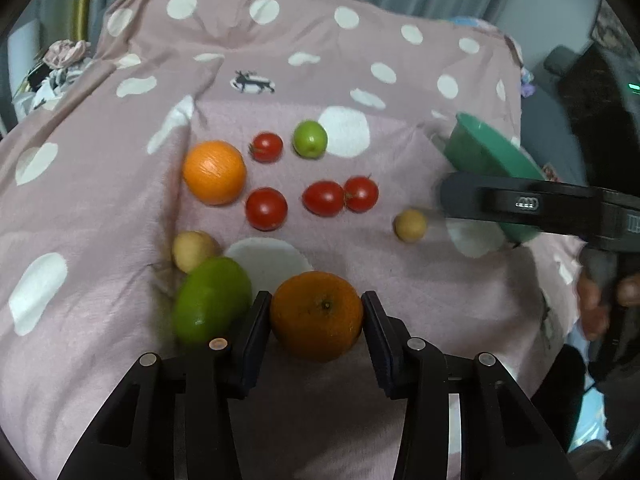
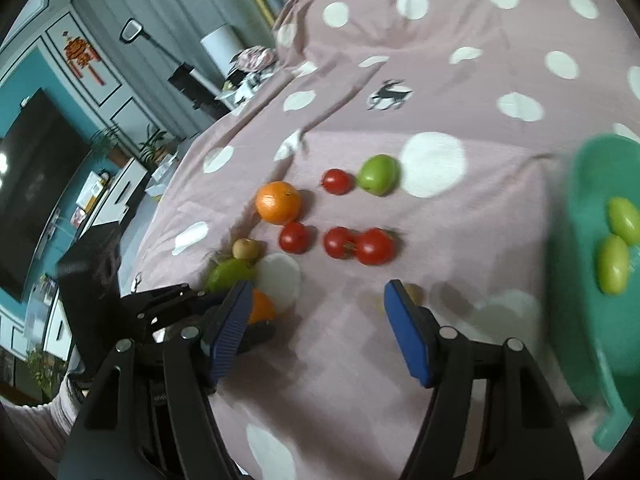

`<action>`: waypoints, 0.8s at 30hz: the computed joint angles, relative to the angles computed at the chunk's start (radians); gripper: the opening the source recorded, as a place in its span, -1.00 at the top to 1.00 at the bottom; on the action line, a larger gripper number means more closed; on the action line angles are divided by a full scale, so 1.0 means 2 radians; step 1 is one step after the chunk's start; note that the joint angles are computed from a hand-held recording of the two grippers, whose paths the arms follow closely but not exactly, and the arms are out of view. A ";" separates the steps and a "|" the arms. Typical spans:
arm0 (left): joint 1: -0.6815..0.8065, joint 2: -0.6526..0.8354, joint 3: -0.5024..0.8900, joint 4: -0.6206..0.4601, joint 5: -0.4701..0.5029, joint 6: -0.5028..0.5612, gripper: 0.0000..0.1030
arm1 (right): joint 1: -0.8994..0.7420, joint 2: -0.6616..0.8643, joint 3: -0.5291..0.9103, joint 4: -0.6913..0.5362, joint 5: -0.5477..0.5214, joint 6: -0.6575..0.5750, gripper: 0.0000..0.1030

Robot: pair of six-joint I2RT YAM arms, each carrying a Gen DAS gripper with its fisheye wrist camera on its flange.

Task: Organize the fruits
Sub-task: 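Grasp a tangerine with the left gripper while the right gripper grasps another tangerine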

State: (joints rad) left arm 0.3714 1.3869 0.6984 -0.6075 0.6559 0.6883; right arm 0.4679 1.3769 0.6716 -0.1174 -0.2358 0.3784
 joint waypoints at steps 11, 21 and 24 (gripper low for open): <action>0.082 0.008 0.053 -0.089 0.065 0.071 0.12 | 0.028 0.228 0.201 0.000 -0.029 -0.022 -0.22; 0.096 0.018 0.061 -0.090 0.061 0.077 0.12 | 0.023 0.317 0.281 -0.022 -0.048 -0.007 0.08; 0.097 0.017 0.062 -0.093 0.060 0.078 0.12 | 0.022 0.292 0.255 -0.012 -0.041 -0.002 0.09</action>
State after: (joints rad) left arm 0.5654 1.4215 0.8231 -0.7938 0.7757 0.8441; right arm 0.5125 1.9616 1.1806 -0.1411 -0.3178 0.3734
